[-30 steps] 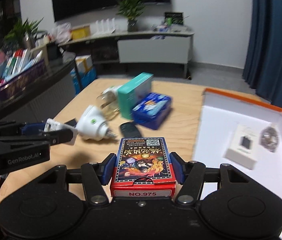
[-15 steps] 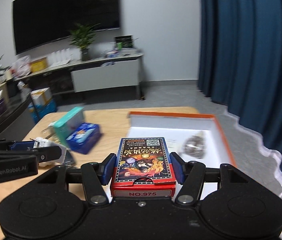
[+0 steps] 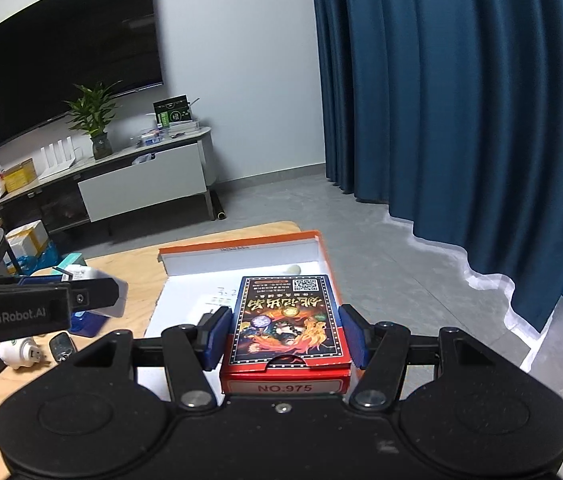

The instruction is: Organize rigid objects

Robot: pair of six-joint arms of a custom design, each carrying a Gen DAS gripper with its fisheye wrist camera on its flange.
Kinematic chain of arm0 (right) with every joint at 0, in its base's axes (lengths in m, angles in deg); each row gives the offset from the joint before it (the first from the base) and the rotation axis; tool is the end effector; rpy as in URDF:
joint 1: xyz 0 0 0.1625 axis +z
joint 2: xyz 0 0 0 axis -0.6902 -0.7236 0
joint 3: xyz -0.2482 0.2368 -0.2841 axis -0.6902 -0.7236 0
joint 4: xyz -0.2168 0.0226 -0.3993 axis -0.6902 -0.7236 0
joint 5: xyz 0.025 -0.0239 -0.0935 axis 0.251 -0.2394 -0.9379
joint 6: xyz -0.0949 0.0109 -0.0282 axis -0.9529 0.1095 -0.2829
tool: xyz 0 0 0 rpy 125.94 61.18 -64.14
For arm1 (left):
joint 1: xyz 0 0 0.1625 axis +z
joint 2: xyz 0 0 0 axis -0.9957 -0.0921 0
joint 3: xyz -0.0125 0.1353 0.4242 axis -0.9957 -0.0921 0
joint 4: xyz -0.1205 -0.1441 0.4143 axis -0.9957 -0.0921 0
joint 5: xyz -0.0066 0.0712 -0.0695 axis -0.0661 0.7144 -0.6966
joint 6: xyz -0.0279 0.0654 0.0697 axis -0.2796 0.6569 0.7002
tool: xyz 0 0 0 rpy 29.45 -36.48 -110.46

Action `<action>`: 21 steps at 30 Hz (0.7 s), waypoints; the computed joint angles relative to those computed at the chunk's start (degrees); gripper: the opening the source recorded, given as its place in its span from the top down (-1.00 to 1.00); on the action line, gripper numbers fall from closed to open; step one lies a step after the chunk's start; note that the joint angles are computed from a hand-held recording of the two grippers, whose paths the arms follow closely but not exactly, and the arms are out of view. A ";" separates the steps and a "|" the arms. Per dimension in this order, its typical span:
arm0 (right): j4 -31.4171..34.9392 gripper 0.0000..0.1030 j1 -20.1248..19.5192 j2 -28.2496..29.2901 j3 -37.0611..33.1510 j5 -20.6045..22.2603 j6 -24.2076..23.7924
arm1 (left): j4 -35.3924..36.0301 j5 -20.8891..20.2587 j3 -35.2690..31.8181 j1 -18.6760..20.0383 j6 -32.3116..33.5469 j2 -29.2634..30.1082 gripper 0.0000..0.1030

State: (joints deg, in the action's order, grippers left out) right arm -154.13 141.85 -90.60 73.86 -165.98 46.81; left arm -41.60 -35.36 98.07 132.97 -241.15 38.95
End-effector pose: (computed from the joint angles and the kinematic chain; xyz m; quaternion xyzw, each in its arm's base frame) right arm 0.1946 -0.6696 0.2171 0.1986 -0.8303 0.4537 0.2555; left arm -0.3240 -0.6744 0.0788 0.2324 0.8372 -0.4131 0.2728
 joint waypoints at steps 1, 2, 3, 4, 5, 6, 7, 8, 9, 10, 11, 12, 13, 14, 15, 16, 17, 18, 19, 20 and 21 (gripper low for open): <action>0.07 -0.37 -0.15 -0.03 0.02 0.10 0.19 | 0.12 0.15 0.08 0.00 -0.06 0.05 0.18; 0.10 -0.37 -0.28 -0.05 0.06 0.18 0.39 | 0.20 -0.03 0.17 -0.04 -0.12 0.10 0.18; 0.17 -0.37 -0.42 -0.16 0.12 0.26 0.52 | 0.11 -0.15 0.32 -0.05 -0.01 0.07 0.18; 0.17 -0.37 -0.48 -0.14 0.16 0.31 0.63 | 0.32 -0.11 0.15 -0.04 -0.09 0.21 0.18; 0.41 -0.37 -0.48 -0.08 0.00 0.36 0.76 | 0.62 -0.21 -0.15 -0.09 -0.35 0.40 0.18; 0.51 -0.37 -0.54 -0.14 0.07 0.46 0.73 | 0.74 -0.42 -0.31 -0.11 -0.44 0.52 0.18; 0.57 -0.37 -0.55 -0.10 0.08 0.56 0.70 | 0.68 -0.50 -0.20 -0.03 -0.46 0.45 0.18; 0.58 -0.37 -0.63 -0.20 0.20 0.74 0.64 | 1.12 -0.76 -0.89 -0.26 -0.84 0.91 0.18; 0.65 -0.37 -0.66 -0.15 0.17 0.84 0.64 | 1.16 -0.98 -0.88 -0.33 -1.07 0.94 0.18; 0.86 -0.37 -0.67 -0.13 0.07 0.93 0.65 | 1.20 -1.16 -0.92 -0.29 -1.02 0.99 0.18; 1.04 -0.37 -0.68 -0.15 0.05 1.03 0.60 | 1.41 -1.46 -0.86 -0.59 -1.45 1.03 0.18; 1.18 -0.37 -0.69 -0.17 0.03 1.06 0.56 | 1.51 -1.51 -0.84 -0.62 -1.77 1.02 0.18; 1.36 -0.37 -0.71 -0.18 -0.05 1.07 0.55 | 1.50 -1.62 -0.84 -0.63 -1.77 1.03 0.18; 1.35 -0.37 -0.71 -0.31 0.12 1.12 0.53 | 1.47 -1.85 -0.83 -0.72 -1.71 1.05 0.18; 1.36 -0.37 -0.71 -0.33 0.14 1.12 0.52 | 1.47 -1.96 -0.86 -0.71 -1.70 1.08 0.18; 1.37 -0.37 -0.71 -0.34 0.20 1.10 0.55 | 1.55 -2.05 -0.89 -0.74 -1.79 1.13 0.18; 1.40 -0.37 -0.72 -0.38 0.28 1.12 0.60 | 1.67 -2.21 -0.99 -0.75 -1.92 1.24 0.18; 1.47 -0.37 -0.74 -0.42 0.31 1.17 0.57 | 1.84 -2.30 -1.05 -0.74 -2.21 1.31 0.18; 1.48 -0.37 -0.73 -0.42 0.31 1.13 0.54 | 1.97 -2.23 -1.05 -0.70 -2.51 1.33 0.18; 1.48 -0.37 -0.73 -0.42 0.31 1.13 0.54 | 2.17 -2.34 -1.08 -0.78 -2.83 1.40 0.18; 1.49 -0.37 -0.66 -0.38 0.37 1.06 0.65 | 2.21 -2.39 -1.01 -0.80 -2.94 1.42 0.18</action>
State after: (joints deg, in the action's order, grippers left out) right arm -152.64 141.19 -90.98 74.23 -164.92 47.46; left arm -39.40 -37.74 97.06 132.17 -244.09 40.37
